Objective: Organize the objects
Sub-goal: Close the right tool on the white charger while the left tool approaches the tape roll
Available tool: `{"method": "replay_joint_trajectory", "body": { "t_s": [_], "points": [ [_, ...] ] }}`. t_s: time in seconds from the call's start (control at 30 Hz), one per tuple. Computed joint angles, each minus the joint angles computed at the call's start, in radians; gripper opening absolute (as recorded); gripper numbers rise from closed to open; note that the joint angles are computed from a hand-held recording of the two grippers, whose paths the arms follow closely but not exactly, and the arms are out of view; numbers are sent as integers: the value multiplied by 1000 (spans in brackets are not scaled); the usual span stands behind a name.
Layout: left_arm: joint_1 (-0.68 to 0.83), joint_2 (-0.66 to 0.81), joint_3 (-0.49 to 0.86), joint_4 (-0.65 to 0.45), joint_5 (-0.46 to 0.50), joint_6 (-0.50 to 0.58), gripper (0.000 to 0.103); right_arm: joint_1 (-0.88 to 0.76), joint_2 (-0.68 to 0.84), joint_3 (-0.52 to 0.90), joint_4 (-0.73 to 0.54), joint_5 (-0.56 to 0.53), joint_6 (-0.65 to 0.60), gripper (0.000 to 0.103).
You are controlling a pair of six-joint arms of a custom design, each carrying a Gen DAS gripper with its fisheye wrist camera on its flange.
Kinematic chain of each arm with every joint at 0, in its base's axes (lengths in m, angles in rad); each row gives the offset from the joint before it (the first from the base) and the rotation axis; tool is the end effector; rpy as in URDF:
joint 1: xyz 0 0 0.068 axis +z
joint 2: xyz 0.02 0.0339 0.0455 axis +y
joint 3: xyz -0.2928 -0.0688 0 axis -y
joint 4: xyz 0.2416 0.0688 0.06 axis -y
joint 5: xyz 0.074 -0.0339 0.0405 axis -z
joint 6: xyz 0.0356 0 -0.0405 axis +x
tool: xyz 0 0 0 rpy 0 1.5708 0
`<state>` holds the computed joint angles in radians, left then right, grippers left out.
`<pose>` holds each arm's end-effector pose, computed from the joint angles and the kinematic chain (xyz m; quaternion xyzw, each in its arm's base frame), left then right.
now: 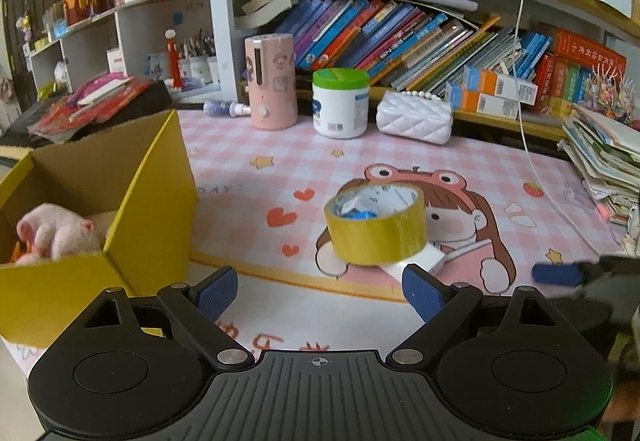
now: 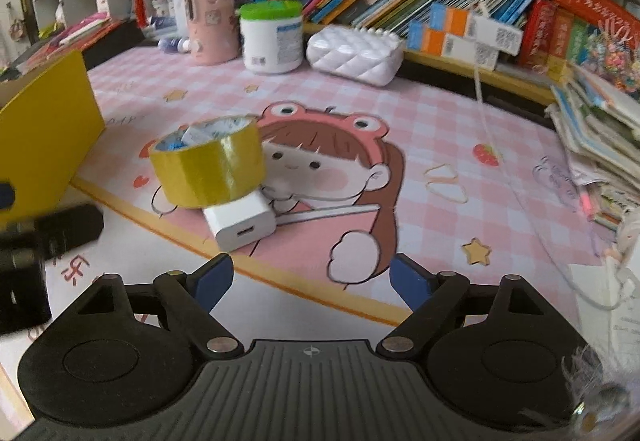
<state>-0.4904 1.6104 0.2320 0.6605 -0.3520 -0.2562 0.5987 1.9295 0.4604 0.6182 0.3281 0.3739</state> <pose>0.1977 -0.0917 0.1097 0.0328 0.8987 -0.0001 0.4373 0.2361 0.1472 0.0724 -0.0464 0.9240 0.0273 0.3786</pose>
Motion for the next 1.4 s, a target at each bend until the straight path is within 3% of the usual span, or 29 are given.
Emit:
{"method": "replay_joint_trajectory", "body": {
  "t_s": [0.23,0.53,0.7,0.77,0.8,0.9,1.2,1.4],
  "points": [
    [108,26,110,-79,98,-8,92,12,77,42,91,-48,-94,82],
    [132,52,164,-142,103,5,92,-30,215,158,191,-143,-214,81],
    [128,43,164,-170,85,10,92,-45,262,227,149,-185,-220,66],
    [129,41,163,-172,86,10,92,-48,269,220,177,-195,-216,62],
    [127,42,164,-174,85,7,92,-48,268,217,182,-192,-218,52],
    [116,47,169,-176,84,4,92,-62,257,188,207,-205,-215,41],
    [59,99,192,-163,92,-14,98,-72,142,15,204,-215,-205,41],
    [14,155,226,-144,112,-13,98,-68,54,-87,165,-150,-167,41]
  ]
}}
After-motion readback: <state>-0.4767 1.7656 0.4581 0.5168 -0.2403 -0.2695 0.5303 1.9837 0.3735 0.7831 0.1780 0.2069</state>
